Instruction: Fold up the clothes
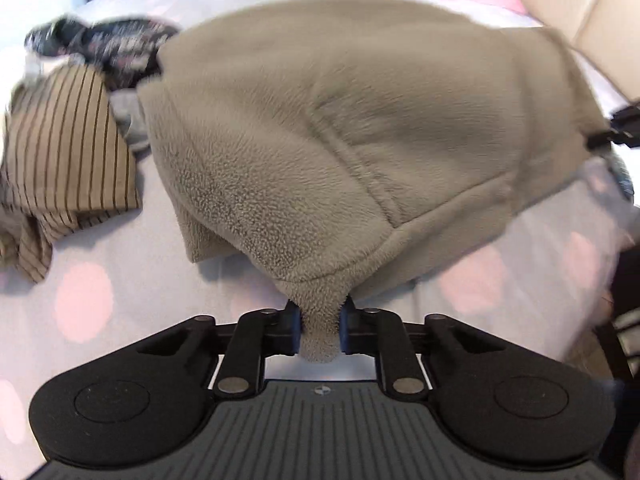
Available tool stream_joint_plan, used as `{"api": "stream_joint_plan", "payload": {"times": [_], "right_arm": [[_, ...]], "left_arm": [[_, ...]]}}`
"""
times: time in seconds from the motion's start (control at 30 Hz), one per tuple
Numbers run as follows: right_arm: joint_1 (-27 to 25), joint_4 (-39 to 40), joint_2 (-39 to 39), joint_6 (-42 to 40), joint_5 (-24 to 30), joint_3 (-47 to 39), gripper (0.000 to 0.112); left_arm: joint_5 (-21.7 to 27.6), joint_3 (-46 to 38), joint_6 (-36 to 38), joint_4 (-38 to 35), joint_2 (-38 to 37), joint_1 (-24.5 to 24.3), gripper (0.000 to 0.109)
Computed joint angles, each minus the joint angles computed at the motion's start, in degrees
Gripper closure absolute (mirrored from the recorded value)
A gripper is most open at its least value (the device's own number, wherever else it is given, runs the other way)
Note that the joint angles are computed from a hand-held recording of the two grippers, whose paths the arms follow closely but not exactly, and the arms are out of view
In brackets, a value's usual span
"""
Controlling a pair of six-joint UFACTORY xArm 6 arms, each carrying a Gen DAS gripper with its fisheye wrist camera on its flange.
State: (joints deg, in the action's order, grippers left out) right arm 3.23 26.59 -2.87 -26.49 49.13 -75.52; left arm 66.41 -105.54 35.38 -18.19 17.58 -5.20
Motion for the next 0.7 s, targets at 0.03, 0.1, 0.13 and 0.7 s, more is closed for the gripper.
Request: {"api": "stream_joint_plan", "payload": {"times": [0.03,0.1,0.13,0.7], "right_arm": [[-0.5,2.2,-0.9,-0.9,0.2,-0.2,0.096],[-1.4,5.8,-2.8,-2.6,0.5,-0.7,0.096],[-1.8,6.9,-3.7,-3.1,0.9,-1.1,0.096],[-2.8,9.6,-9.0,1.5,-2.2,-7.7,0.097]], "left_arm": [[1.0,-0.3,1.1,-1.5,-0.9,0.6,0.096],[1.5,-0.1,2.1,-5.5,-2.9,1.8,0.096],[1.6,-0.2,2.3,-7.2,-3.7,2.4,0.096],[1.7,-10.5,-1.2,-18.4,-4.7,4.3,0.097]]}}
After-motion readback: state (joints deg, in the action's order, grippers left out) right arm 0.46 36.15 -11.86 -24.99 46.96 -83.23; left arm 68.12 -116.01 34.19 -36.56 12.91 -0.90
